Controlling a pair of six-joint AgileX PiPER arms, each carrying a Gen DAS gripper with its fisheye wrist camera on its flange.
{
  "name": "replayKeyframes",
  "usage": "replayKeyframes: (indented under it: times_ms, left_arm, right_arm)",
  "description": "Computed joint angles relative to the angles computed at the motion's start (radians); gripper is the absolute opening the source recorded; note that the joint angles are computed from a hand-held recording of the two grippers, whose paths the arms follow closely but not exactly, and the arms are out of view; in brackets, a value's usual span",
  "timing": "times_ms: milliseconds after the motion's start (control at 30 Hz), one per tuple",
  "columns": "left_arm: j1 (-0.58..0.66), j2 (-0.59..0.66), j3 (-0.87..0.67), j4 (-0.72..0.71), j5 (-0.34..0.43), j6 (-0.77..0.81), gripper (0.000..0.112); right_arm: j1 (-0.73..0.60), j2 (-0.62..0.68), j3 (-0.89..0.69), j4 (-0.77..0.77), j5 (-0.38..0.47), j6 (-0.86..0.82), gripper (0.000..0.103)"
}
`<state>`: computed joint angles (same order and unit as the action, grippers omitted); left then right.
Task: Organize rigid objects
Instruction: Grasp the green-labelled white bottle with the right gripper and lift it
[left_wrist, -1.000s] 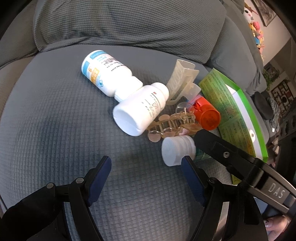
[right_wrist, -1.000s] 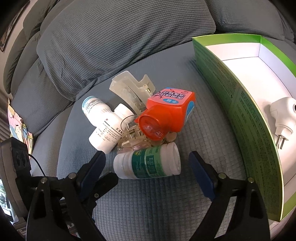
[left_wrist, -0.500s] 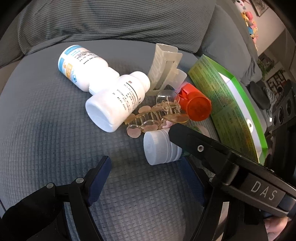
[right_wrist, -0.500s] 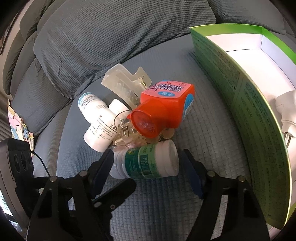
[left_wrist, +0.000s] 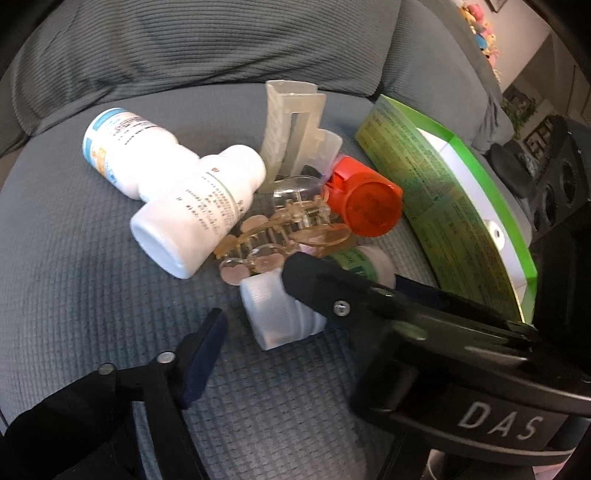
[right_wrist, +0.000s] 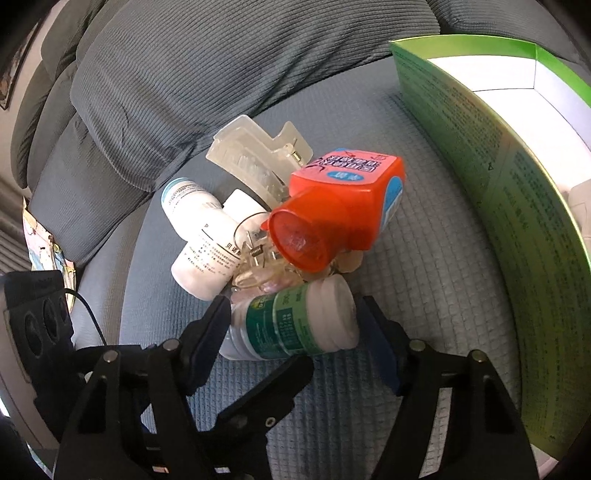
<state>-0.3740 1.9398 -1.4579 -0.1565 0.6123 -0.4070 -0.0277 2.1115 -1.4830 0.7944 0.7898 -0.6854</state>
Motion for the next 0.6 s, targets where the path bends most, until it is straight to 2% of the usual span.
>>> replayKeyframes:
  times_ms: [133, 367, 600]
  left_arm:
    - [0.003, 0.009, -0.004, -0.024, -0.013, 0.036, 0.067]
    - [-0.016, 0.035, -0.050, 0.022, -0.001, -0.014, 0.066]
    - [-0.038, -0.001, -0.027, 0.107, -0.031, -0.092, 0.066]
  right_arm:
    - [-0.004, 0.002, -0.002, 0.014, 0.010, -0.005, 0.070]
    - [-0.008, -0.006, 0.014, 0.034, 0.000, -0.040, 0.070]
    - [-0.008, -0.062, 0.071, 0.088, -0.023, -0.108, 0.070]
